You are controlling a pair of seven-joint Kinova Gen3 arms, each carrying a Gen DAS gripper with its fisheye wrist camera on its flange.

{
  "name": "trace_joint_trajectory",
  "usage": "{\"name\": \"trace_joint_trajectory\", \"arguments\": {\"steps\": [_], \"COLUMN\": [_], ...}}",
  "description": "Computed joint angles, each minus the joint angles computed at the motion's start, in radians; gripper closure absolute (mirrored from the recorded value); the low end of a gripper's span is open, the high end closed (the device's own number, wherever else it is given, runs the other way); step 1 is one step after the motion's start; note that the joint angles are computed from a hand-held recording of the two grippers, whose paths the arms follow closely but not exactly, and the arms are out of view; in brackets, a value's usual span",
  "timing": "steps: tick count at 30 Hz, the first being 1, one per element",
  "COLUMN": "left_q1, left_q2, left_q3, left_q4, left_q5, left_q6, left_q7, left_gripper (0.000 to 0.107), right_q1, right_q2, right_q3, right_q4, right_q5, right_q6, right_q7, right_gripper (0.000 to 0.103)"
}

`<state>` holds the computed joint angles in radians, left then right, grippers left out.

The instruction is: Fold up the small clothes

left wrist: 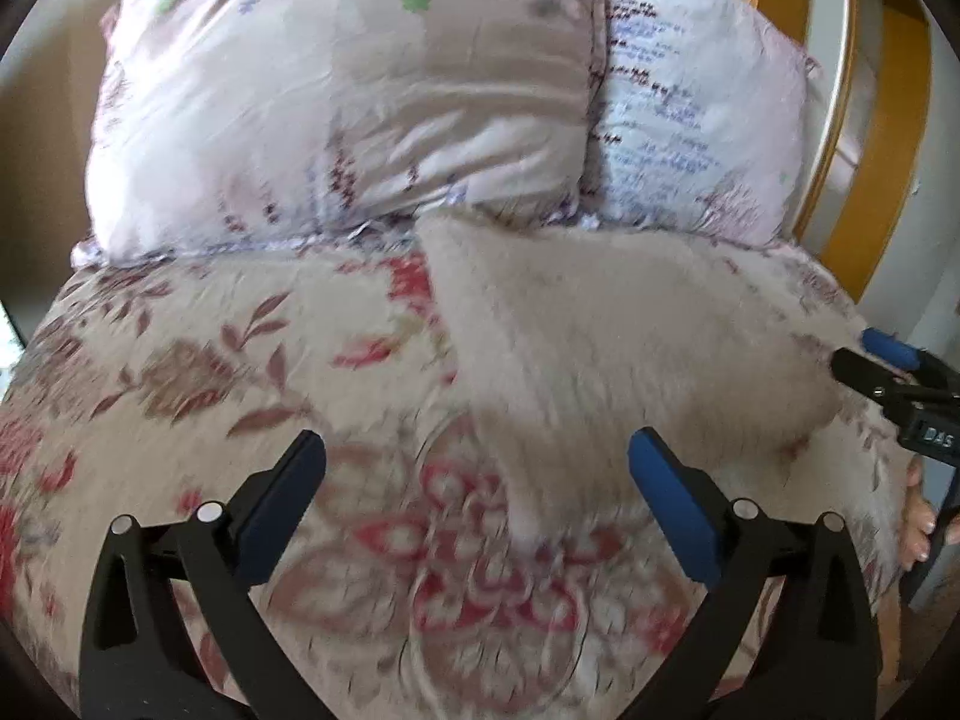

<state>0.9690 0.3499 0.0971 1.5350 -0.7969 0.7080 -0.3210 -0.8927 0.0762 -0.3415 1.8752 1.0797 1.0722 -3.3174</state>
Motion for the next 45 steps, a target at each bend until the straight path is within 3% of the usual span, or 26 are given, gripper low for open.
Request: {"name": "trace_joint_trajectory", "arguments": {"steps": [3,9,17,25,45], "left_q1": [0.003,0.037,0.059,0.072,0.068], "left_q2": [0.014,0.067,0.136,0.136,0.136], "left_q3": [0.022,0.024,0.016,-0.005,-0.009], "left_q4": [-0.021,-0.088,-0.179,-0.174,-0.178], "left_q5": [0.053,0.106,0.150,0.160,0.170], "left_q6": [0.064,0.178,0.262,0.247,0.242], "left_q7": [-0.016,-0.047,-0.105,-0.105,-0.115], "left_gripper": [0.007,0.007,0.007,0.006,0.006], "right_q1": [-0.035,-0.005,-0.072,-0.097,-0.102], "right_q2": [0.018,0.018,0.127,0.137,0.137], "right_q3": [-0.002,0.001,0.040,0.076,0.079], "right_q4": [-0.004,0.004,-0.111,-0.111,-0.107], "right_q5": [-0.026,-0.154,-0.219,-0.254,-0.250], "right_q6": [0.036,-0.073,0.027,0.023,0.021], "right_q7": [-0.038,-0.031,0.073,0.073,0.067], "right_gripper": [0.001,0.001,0.001,0.001,0.001]}}
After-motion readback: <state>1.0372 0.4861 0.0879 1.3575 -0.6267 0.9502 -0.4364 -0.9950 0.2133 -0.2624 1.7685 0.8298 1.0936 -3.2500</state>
